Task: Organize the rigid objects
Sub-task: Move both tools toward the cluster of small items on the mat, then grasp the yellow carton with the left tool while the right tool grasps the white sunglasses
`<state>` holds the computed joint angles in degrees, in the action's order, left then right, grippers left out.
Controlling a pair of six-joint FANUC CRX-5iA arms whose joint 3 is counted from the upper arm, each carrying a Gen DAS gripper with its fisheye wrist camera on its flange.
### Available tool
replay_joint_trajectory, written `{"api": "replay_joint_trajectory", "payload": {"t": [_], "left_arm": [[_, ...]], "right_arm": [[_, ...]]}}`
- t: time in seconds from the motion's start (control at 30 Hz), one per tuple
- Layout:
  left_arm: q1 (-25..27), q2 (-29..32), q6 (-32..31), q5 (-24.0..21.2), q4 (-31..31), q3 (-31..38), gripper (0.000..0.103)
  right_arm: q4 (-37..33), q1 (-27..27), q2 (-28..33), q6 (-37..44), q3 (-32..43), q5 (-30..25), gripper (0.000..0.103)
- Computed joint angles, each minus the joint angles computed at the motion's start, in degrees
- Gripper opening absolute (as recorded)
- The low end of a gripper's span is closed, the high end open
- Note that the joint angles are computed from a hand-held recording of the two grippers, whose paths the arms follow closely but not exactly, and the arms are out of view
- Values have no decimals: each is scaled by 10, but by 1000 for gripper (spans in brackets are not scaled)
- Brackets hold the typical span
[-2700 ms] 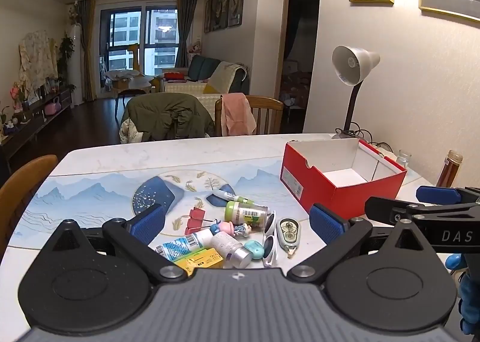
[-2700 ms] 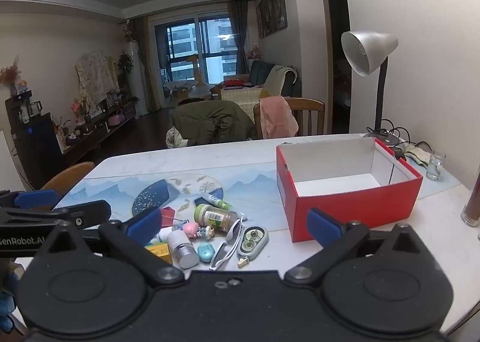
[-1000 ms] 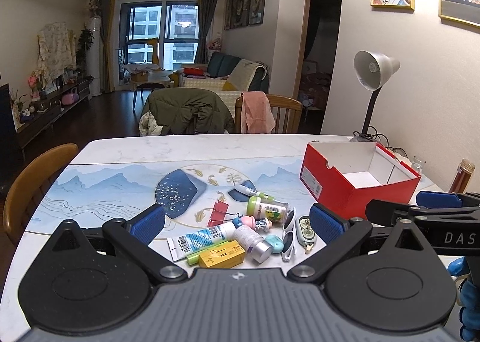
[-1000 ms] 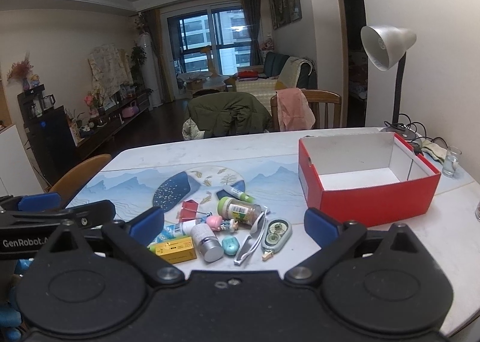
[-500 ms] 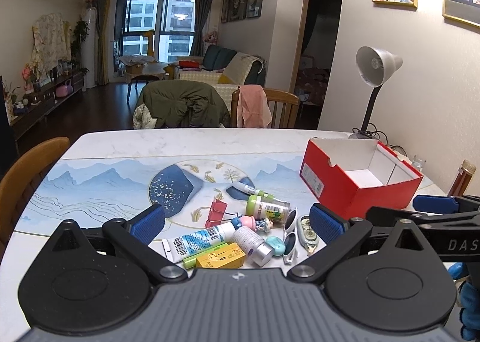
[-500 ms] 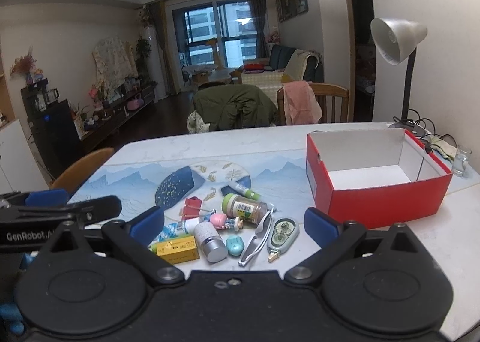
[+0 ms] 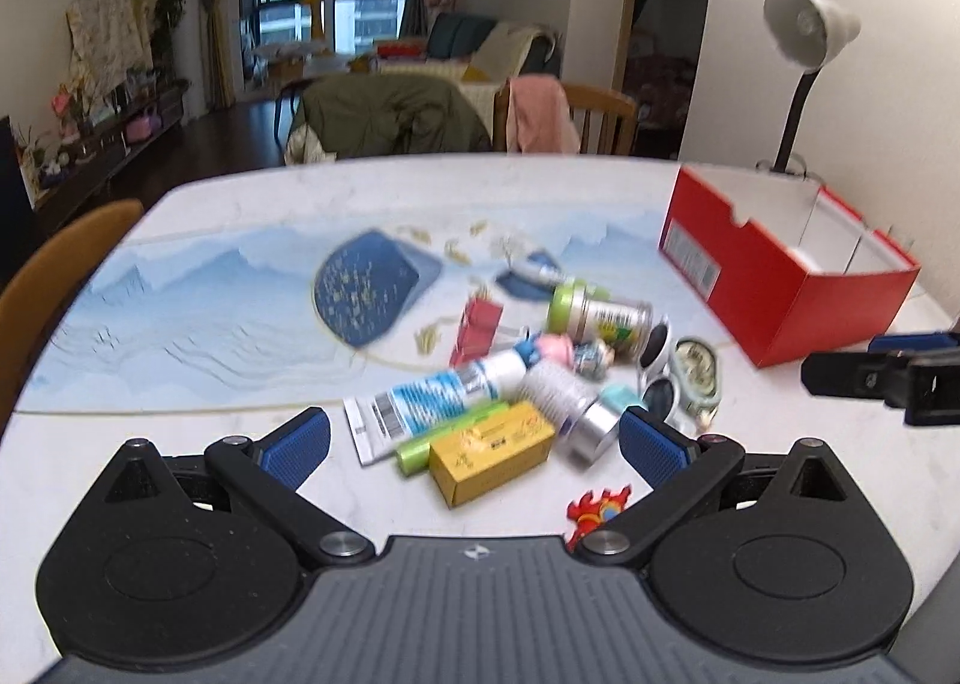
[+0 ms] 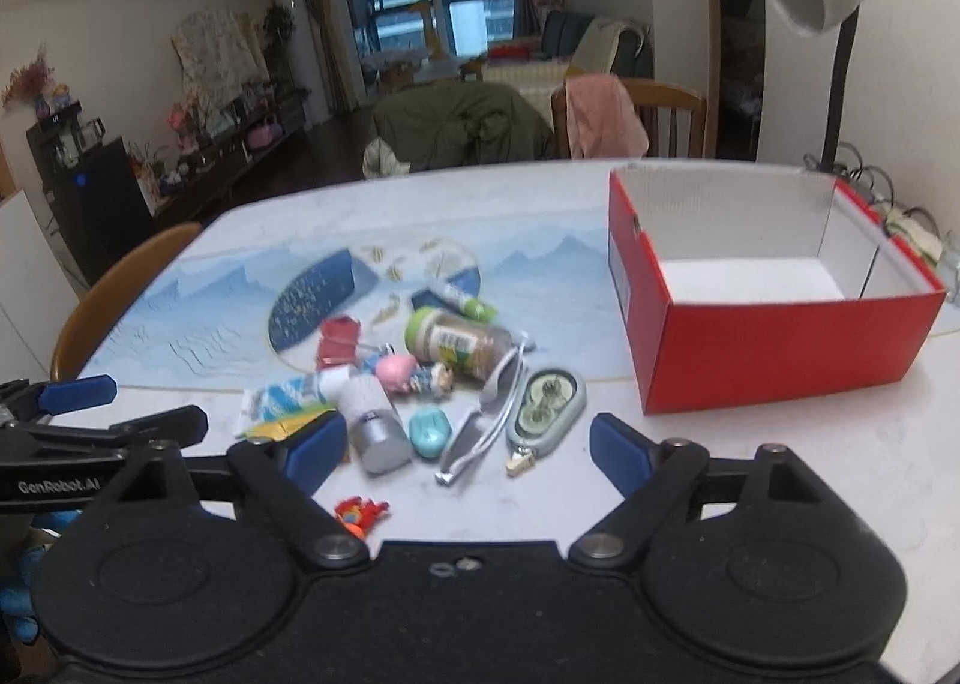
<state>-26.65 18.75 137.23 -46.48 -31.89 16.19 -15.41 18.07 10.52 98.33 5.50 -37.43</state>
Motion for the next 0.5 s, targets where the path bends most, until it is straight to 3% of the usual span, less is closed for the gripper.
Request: {"api": "replay_joint_trajectory", "payload": {"t": [0.5], "left_arm": [[8,127,22,-88,21,128,103]], "right_arm": [[15,-3,119,5,118,-63,79]]}}
